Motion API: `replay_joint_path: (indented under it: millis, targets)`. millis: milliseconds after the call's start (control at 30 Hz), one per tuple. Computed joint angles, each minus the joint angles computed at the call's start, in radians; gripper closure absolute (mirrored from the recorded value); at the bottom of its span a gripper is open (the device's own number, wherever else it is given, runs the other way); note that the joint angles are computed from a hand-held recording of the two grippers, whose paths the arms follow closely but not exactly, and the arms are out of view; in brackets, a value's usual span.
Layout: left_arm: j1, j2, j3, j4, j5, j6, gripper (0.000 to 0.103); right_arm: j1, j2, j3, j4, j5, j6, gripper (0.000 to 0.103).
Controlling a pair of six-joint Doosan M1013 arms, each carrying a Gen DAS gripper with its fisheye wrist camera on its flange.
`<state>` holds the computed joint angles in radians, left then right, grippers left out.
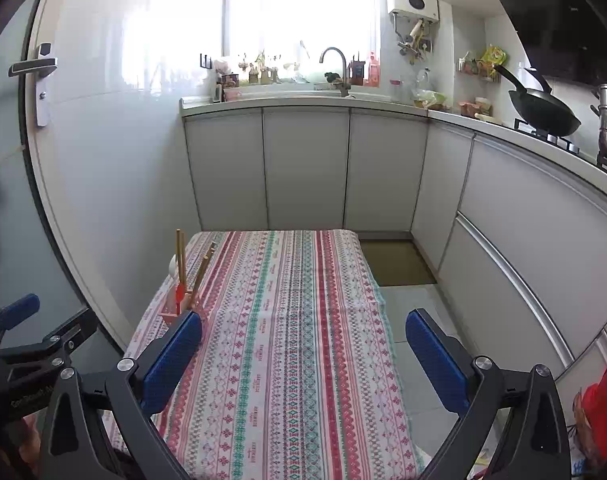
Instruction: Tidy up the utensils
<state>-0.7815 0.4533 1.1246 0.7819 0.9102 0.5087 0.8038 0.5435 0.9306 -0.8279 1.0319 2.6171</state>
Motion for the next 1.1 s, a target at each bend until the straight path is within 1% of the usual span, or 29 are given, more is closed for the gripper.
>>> replay_joint_path:
  millis: [1100]
  targets:
    - [-0.003, -0.003, -0.002, -0.003, -0.003, 0.006, 0.000, 0.001, 0.001, -0.006, 0.000, -0.004, -0.003, 0.000]
